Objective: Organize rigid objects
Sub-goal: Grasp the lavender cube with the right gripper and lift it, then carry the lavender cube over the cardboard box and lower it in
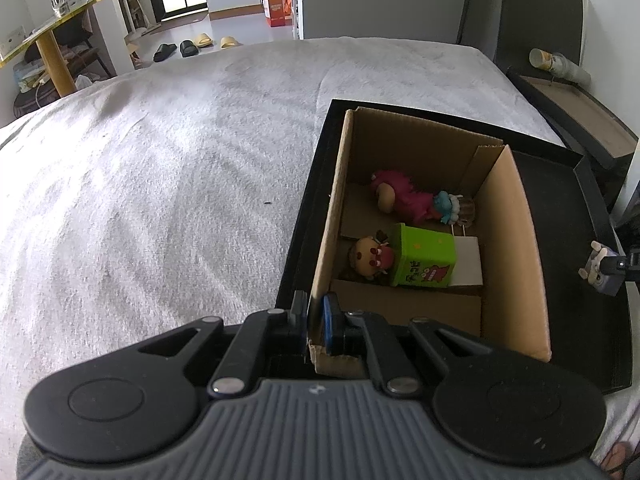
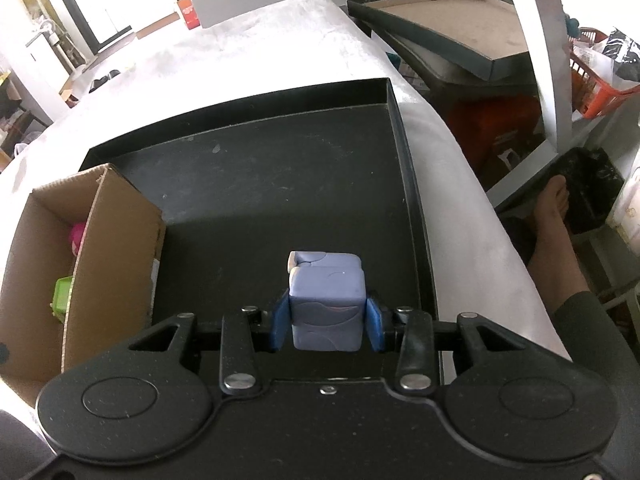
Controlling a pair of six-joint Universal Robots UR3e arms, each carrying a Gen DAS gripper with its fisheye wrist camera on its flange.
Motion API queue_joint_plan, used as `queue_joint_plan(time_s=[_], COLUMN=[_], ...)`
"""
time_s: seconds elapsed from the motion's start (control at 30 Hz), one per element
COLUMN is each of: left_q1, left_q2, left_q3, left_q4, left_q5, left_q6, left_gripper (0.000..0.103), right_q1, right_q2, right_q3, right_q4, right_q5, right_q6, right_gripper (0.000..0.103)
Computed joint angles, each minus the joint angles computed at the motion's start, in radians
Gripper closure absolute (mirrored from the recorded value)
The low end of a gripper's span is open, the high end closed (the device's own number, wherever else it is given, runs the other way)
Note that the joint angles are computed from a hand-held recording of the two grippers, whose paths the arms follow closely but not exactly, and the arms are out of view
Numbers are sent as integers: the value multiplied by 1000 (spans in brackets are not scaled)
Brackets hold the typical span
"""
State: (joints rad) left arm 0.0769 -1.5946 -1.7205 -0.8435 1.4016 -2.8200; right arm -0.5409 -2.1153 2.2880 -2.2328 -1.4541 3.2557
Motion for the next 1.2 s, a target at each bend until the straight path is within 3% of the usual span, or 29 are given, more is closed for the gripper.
queue_joint_plan(time_s=[0.53,1.2], left_q1=[18,107], left_q2=[-10,-16], left_q3=[6,33], left_q4=[-10,-95], left_q5=[-24,-165], left_q6=[15,51], left_gripper=[96,96], right_q1=[107,393], right_q2=[1,228], right_q3=[-172,-506], right_q4=[115,173], right_q5=[-27,-115], right_q6=[9,128], right_gripper=[65,65])
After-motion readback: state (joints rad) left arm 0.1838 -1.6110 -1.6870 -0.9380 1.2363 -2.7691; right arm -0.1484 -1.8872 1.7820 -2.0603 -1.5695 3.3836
